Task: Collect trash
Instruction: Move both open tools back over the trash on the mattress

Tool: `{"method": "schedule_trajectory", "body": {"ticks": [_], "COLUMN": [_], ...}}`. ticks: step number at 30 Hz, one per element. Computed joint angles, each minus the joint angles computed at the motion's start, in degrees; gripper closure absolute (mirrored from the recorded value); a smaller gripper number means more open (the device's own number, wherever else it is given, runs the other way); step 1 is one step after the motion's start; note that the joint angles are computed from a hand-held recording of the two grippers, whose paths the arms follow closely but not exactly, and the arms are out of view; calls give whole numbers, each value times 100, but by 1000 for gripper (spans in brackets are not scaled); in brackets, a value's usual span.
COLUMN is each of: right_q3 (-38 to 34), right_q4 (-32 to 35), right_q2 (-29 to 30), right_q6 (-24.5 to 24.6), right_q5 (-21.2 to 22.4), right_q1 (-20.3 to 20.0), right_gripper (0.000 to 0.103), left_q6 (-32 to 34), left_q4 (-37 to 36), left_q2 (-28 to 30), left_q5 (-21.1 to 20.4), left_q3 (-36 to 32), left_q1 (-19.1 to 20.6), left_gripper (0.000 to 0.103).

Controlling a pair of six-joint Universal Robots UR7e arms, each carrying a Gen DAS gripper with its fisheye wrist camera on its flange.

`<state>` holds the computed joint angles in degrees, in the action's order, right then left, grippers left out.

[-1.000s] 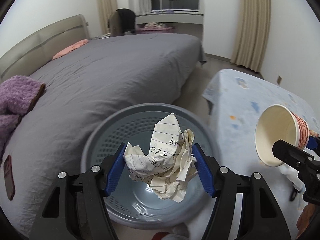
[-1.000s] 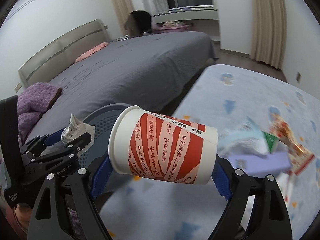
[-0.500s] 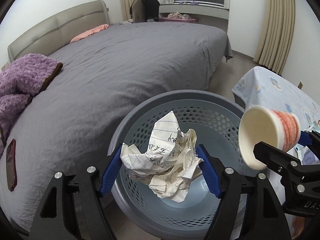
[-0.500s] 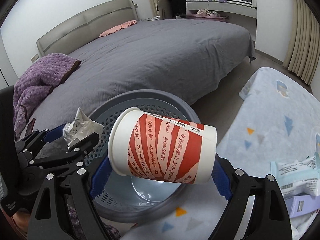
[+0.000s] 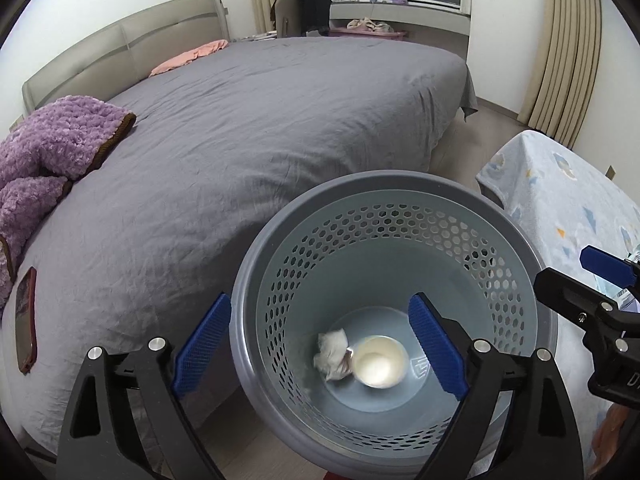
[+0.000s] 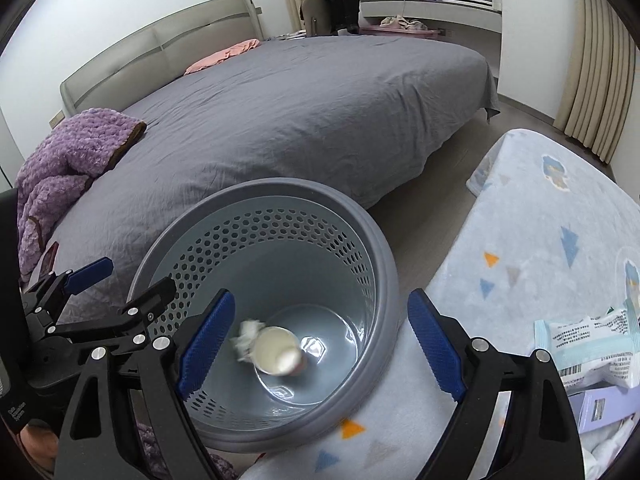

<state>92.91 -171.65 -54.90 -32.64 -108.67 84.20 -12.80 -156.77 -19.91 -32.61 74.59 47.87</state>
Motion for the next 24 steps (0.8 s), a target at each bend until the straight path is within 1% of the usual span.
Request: {"method": "schedule_trajectory", "body": {"ticks": [3, 7, 15, 20, 24], "right_q3": [37, 85, 296, 558, 867], "right_q4": [-96, -193, -451, -704, -910], "right_q2": [-17, -43, -175, -379, -633], "right_q6": [-1, 17, 109, 238, 387], "right_q5": [-17, -25, -57, -132, -229], "right_q1": [11, 14, -11, -68, -146], "right_gripper": [19, 19, 19, 19, 19], "left_q6": [-9, 0, 50, 154, 260], "left_q4": [-47, -83, -176, -284, -410], "left_q2": [-9, -11, 4, 30, 70], "left_q5": [3, -11, -63, -179, -380], "left_q3": [19, 33, 35, 28, 17], "left_q1": [-1, -12, -63, -143, -228], "left_gripper": [10, 8, 7, 7, 7]}}
